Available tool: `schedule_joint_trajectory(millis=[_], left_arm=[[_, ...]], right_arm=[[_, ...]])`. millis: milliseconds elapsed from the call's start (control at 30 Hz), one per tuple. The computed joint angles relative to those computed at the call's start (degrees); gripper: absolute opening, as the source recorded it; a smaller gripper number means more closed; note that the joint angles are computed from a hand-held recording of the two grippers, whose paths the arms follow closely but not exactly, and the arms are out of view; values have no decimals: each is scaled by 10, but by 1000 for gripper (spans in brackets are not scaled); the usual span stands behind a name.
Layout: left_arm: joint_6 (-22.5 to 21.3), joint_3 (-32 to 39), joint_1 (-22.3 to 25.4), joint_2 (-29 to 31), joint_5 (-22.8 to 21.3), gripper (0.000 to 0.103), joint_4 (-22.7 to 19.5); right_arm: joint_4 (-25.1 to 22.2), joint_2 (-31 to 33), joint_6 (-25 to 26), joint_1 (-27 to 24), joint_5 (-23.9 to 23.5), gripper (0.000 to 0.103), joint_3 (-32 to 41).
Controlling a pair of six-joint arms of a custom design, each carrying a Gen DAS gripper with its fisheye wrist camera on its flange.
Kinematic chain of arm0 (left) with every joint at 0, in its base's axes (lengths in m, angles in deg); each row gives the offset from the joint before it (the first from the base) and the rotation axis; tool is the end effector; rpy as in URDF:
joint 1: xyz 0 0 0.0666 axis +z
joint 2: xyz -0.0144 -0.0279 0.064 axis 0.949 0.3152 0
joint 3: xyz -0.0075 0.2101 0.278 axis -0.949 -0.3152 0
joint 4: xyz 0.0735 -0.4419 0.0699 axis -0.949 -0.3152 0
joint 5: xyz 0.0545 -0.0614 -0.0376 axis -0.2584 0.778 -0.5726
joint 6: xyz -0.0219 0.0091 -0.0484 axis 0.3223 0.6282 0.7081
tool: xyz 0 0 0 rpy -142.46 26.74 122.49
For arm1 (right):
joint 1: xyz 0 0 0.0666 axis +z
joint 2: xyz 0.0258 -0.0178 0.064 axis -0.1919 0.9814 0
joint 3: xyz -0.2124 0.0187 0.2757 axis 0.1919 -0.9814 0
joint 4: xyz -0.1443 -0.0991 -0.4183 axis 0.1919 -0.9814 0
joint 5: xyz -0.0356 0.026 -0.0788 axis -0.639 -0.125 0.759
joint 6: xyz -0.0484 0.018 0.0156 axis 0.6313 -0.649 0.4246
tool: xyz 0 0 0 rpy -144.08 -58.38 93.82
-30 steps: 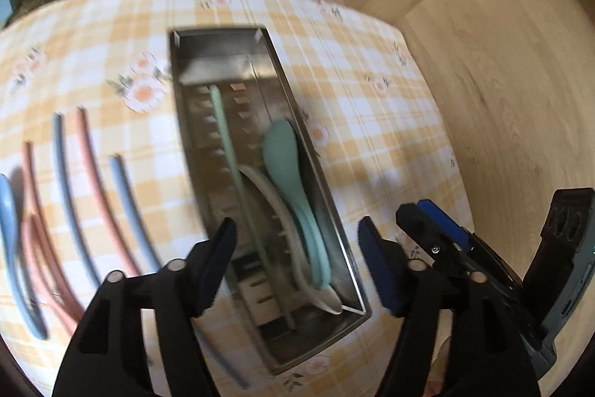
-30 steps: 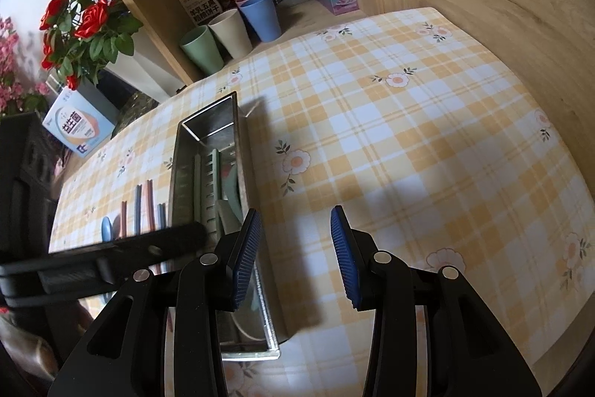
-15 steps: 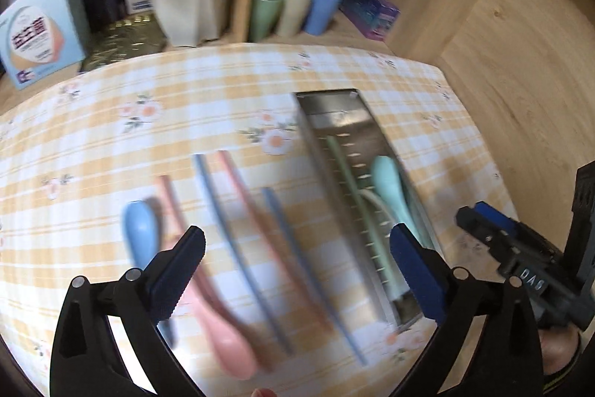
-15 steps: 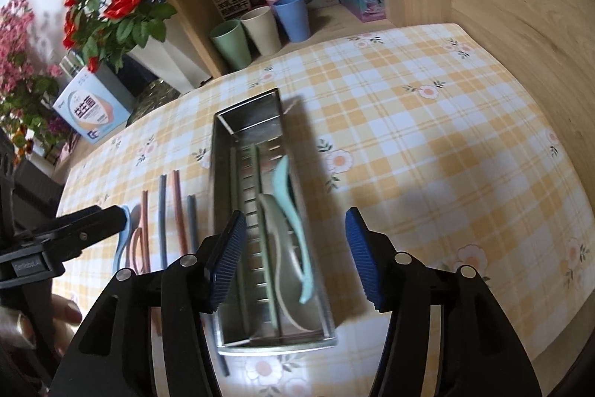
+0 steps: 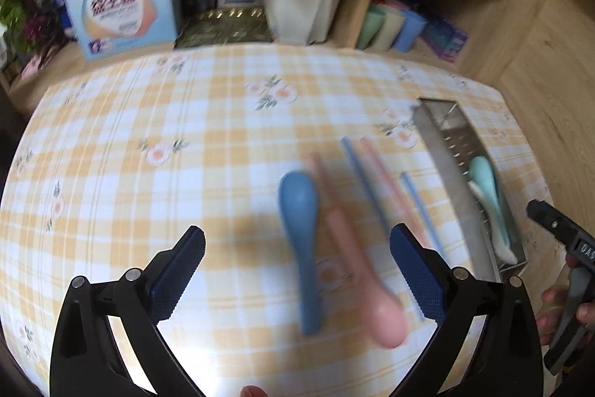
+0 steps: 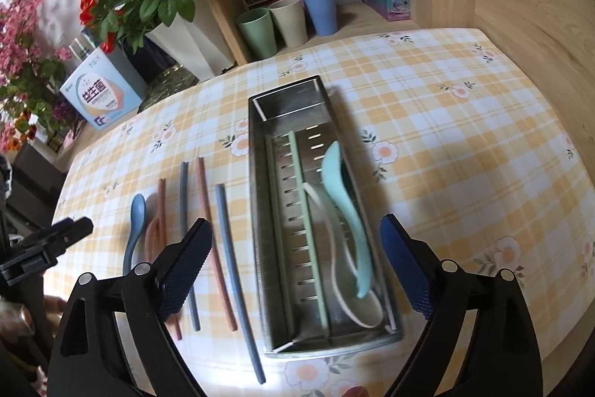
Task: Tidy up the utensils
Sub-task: 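Move the left tool to the blue spoon and close on its handle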
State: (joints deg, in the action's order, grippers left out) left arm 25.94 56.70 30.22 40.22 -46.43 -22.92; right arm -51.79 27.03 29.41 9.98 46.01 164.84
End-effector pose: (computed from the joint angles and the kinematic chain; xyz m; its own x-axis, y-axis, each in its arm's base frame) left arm 0.3838 -0.3259 0.5705 -0.8491 -0.0837 -0.5216 -0.0215 0.9920 -0.1241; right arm 0.4007 0.1557 0.5833 -0.8424 0.1022 -0.5291 -0.0597 0.9581 0.2800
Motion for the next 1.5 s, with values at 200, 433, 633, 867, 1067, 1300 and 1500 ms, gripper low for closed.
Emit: schedule_joint_trajectory(millis=[200,433,633,867,1067,1300,1500], left_arm=[[8,-50,-1,-20,-9,97,-10],[9,-69,3,-15,20,65,-1],[0,-76,1,-12,43,56,16],[0,-78,4,-6,62,28,27],[-5,-87,2,-11,60,14,42],[18,-129,6,-49,56,14,56],[45,-176,12,-97,42,14,53]], right_arm=[[-18,10,7,19,-9,88,4],[-35,10,6,26,7,88,-1],[-42,8,4,21,4,88,-6],[-40,5,8,21,3,88,-9],[-39,2,12,25,3,88,-12],[-28,-1,27,33,-3,88,-13],[-29,17,50,46,-3,68,4]])
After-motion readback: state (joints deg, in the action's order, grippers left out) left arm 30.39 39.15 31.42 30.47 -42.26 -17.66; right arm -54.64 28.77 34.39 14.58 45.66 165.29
